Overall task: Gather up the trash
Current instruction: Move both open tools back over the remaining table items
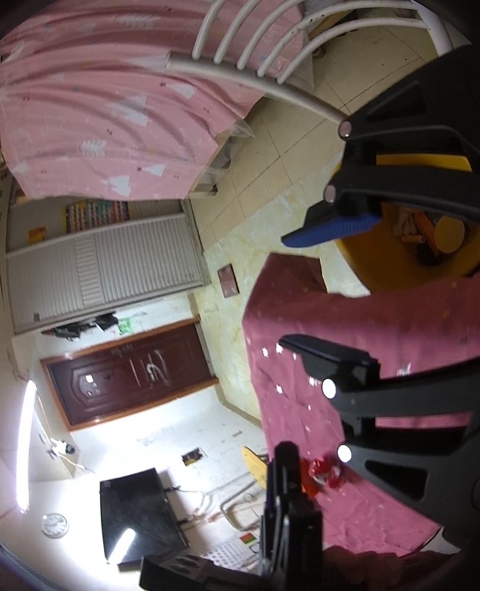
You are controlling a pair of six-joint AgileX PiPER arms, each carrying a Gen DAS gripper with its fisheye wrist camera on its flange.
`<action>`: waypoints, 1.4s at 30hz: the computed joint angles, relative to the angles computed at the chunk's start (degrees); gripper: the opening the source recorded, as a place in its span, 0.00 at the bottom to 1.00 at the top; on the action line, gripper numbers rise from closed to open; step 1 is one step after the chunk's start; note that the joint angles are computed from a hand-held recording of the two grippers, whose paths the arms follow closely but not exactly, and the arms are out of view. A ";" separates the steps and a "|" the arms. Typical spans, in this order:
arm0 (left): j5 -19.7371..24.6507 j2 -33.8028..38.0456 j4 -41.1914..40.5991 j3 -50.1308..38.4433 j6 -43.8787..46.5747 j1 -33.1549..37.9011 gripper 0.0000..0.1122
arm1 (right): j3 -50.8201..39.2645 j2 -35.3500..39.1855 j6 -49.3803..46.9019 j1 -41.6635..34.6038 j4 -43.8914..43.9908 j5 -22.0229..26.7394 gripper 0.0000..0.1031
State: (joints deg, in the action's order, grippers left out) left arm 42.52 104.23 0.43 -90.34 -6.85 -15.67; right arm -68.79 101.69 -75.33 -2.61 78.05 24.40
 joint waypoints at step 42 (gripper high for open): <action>-4.01 1.55 -11.13 4.60 23.23 38.66 0.72 | -28.81 18.27 38.46 30.08 -44.81 7.63 0.85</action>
State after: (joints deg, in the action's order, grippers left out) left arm 38.51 105.78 -10.69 -85.74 16.38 22.99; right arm -97.60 119.96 -36.88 27.47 33.24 32.03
